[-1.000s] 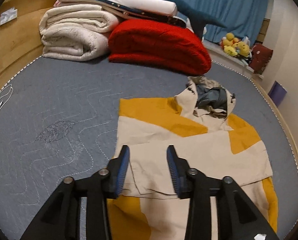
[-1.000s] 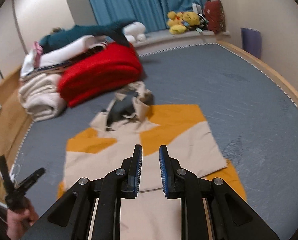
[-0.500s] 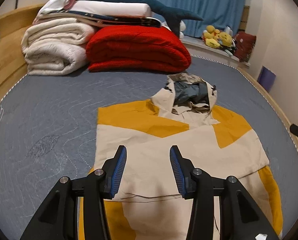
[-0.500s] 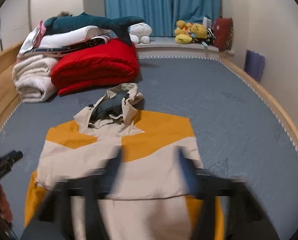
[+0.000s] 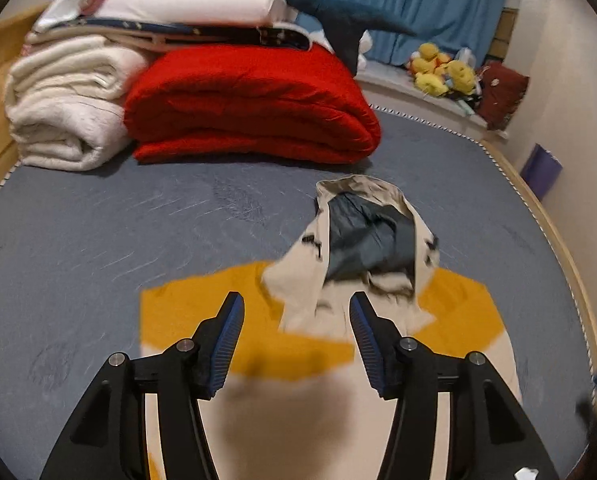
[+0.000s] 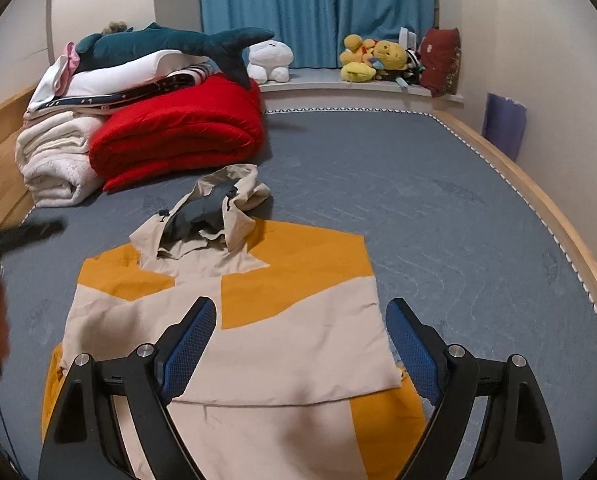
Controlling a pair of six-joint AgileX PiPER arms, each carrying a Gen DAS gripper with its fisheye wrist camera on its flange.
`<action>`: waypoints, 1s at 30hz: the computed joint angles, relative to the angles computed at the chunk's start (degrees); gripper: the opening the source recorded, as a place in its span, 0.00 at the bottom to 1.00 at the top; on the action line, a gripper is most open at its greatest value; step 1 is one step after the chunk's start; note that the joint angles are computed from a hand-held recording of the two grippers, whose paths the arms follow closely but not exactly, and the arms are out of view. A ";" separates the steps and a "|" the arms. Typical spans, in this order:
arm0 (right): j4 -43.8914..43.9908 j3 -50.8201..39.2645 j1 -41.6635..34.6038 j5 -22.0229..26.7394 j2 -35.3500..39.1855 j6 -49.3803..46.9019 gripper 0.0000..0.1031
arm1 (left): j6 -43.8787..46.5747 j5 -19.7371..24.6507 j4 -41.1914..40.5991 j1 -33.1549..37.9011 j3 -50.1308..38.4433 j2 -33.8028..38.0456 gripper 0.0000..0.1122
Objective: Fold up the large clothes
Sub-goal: 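Move the left gripper to the jacket hood and grasp it, then lift the hood with the left gripper and fold it over the jacket body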
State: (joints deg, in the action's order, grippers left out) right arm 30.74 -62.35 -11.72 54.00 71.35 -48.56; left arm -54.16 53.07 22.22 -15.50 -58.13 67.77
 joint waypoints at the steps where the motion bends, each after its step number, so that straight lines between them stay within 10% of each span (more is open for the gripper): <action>1: -0.17 -0.40 0.02 0.65 0.39 0.49 0.84 | 4.54 -2.00 -3.27 4.19 -2.48 3.94 0.46; 12: -1.66 -2.88 -0.02 1.43 5.64 3.90 0.84 | 28.62 -3.89 -23.57 17.71 -29.54 37.04 0.46; 24: -4.41 -1.56 -0.27 1.40 8.89 7.79 0.84 | 25.99 8.73 -22.26 18.12 -60.21 64.26 0.46; 30: -7.65 -1.82 0.43 -0.35 11.45 11.88 0.84 | 26.00 8.16 -22.01 18.56 -61.56 67.80 0.20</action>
State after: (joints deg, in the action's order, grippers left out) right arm 23.09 -64.17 -11.28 53.65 82.79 -36.68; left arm -28.16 61.23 0.21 3.05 -119.68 135.57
